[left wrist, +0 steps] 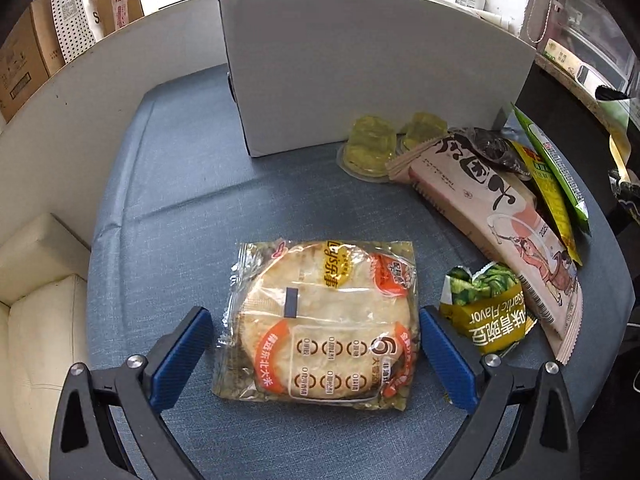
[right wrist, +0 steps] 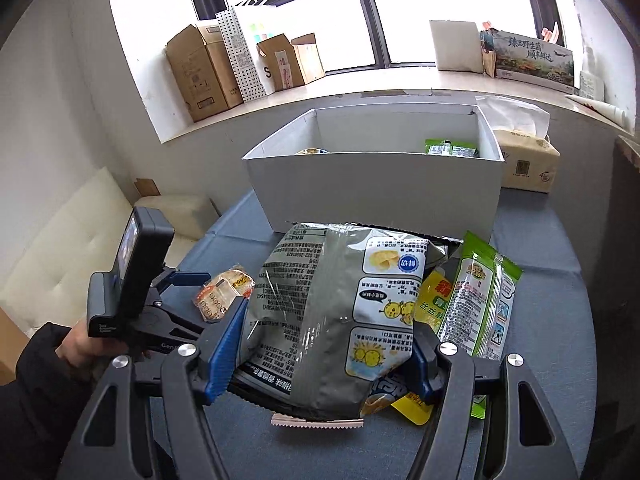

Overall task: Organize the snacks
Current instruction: 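Grasp the round biscuit pack with the left gripper while the right carries the grey bag to the box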

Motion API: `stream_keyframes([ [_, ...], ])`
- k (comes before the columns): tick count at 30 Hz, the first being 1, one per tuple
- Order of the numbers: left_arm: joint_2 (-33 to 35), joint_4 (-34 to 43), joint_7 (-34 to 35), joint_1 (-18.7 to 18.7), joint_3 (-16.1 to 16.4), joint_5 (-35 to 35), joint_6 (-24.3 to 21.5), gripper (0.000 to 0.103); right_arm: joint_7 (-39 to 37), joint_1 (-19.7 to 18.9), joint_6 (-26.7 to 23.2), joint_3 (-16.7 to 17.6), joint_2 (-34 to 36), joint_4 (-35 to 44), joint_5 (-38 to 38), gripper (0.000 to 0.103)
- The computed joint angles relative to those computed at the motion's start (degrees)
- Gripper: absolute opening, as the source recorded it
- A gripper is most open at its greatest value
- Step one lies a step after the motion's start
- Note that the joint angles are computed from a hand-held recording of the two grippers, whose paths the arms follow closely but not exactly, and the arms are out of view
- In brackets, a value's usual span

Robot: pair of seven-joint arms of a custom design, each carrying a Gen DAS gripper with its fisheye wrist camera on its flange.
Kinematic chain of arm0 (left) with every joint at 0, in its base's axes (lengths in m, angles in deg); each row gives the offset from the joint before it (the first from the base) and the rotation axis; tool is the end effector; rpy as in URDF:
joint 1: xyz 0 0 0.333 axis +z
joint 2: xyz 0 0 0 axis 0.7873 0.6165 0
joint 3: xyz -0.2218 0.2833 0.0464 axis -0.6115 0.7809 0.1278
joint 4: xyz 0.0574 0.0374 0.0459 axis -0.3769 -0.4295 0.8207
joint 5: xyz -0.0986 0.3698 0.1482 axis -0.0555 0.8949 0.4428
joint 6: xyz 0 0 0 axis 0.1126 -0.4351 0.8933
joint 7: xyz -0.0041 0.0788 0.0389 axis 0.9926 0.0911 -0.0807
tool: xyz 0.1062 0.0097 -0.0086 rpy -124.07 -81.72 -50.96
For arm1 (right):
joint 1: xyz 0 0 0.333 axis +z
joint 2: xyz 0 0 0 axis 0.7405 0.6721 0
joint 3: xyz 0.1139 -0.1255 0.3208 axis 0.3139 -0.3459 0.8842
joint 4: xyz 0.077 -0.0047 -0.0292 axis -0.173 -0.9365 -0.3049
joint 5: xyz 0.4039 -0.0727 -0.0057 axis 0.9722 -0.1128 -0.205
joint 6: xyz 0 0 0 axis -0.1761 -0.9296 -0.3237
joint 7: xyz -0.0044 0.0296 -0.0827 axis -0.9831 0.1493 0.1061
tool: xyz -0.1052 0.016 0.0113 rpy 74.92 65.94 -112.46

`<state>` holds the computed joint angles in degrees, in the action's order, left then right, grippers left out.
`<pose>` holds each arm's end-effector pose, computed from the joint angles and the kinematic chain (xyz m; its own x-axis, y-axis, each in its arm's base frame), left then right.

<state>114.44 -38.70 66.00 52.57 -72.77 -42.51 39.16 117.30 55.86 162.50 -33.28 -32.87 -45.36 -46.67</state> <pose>0.7669 -0.1706 0.4951 -0.7925 -0.6094 0.0254 -0.5404 0.6822 -0.4926 0.5324 0.1986 0.5408 -0.1080 -0.9664 -0.2331 -0.6159 0.2491 -0.7474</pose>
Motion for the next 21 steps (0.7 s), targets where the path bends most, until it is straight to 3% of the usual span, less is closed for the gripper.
stream_keyframes([
  [2,-0.29,-0.60,-0.01,0.06,0.00,-0.11,0.77,0.102,0.86,-0.15,0.06,0.11,0.02,-0.02,-0.81,0.073],
  [6,-1.39,-1.73,-0.02,1.20,-0.48,-2.13,1.08,0.084,1.27,-0.31,1.15,-0.07,-0.10,-0.61,-0.58,0.073],
  [15,-6.12,-3.56,0.95,3.86,-1.09,-8.94,0.98,0.083,3.71,-1.29,1.05,0.49,-0.70,-0.84,-2.23,0.073],
  [21,-8.54,-0.11,1.52,5.03,-1.81,-17.27,-4.06,0.083,3.59,-2.46,1.26,0.40,-1.82,-0.44,-3.02,0.073],
])
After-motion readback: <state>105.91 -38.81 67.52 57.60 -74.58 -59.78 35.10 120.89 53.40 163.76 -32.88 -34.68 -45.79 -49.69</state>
